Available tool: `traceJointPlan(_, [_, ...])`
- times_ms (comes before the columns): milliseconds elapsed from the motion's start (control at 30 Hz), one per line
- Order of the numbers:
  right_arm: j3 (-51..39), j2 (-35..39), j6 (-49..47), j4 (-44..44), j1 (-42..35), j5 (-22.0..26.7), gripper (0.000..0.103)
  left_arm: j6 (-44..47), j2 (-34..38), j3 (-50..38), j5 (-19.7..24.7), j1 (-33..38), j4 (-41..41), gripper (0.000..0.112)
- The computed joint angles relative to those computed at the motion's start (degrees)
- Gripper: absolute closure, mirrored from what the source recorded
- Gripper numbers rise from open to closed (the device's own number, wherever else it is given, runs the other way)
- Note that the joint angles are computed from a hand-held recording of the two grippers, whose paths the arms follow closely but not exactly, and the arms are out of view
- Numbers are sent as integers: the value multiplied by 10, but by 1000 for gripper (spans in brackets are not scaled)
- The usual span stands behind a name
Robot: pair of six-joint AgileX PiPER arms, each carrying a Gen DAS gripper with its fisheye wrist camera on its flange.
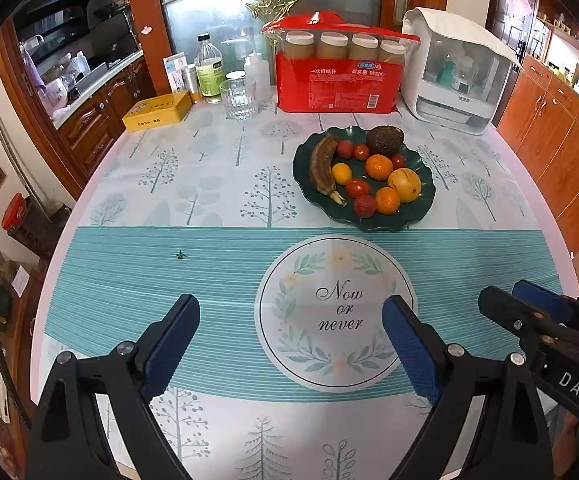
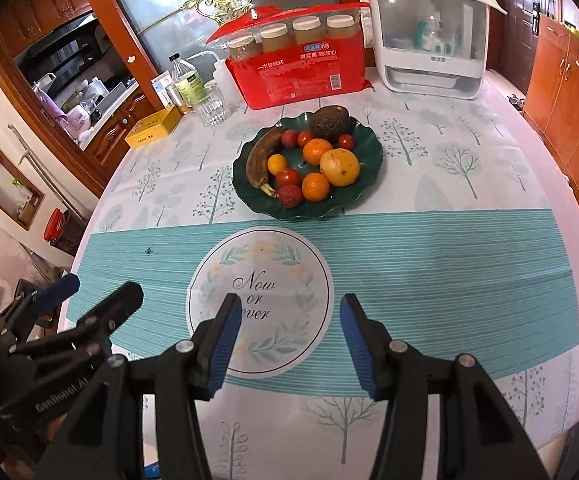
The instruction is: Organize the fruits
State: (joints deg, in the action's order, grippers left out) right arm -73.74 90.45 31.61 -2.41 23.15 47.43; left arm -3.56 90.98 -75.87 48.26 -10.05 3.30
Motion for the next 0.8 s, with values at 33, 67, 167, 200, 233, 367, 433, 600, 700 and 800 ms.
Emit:
traceJointPlan(33, [-1, 0, 3, -2, 2, 2, 51, 0, -1, 0, 0, 0, 1, 20])
traceJointPlan(67, [-1, -1, 3, -2, 2, 3, 51, -2, -4, 1, -1, 0, 3, 20])
traceJointPlan(167, [-4, -1, 3, -3, 4, 6, 51, -1, -7, 1, -1, 2, 3, 20])
traceJointPlan(200, [-7, -2, 6, -7, 6, 9, 51, 0, -8, 1, -1, 2, 2, 20])
traceJointPlan(233, [-8, -2, 10, -11, 9, 11, 51, 0, -8, 0, -1, 2, 2, 20])
traceJointPlan(367, [-12, -2, 12, -12, 11, 15, 51, 1, -9, -1, 1, 0, 2, 20])
traceJointPlan(433, [-11, -3, 14, -13, 12, 15, 51, 3, -10, -2, 2, 0, 1, 20])
traceJointPlan(600, [-10, -2, 15, -15, 13, 12, 51, 2, -10, -3, 3, 0, 0, 20])
traceJointPlan(700, [-17, -3, 15, -18, 14, 19, 51, 5, -10, -3, 2, 2, -1, 20])
traceJointPlan(800, [-16, -3, 17, -18, 15, 18, 51, 6, -10, -3, 3, 2, -2, 20])
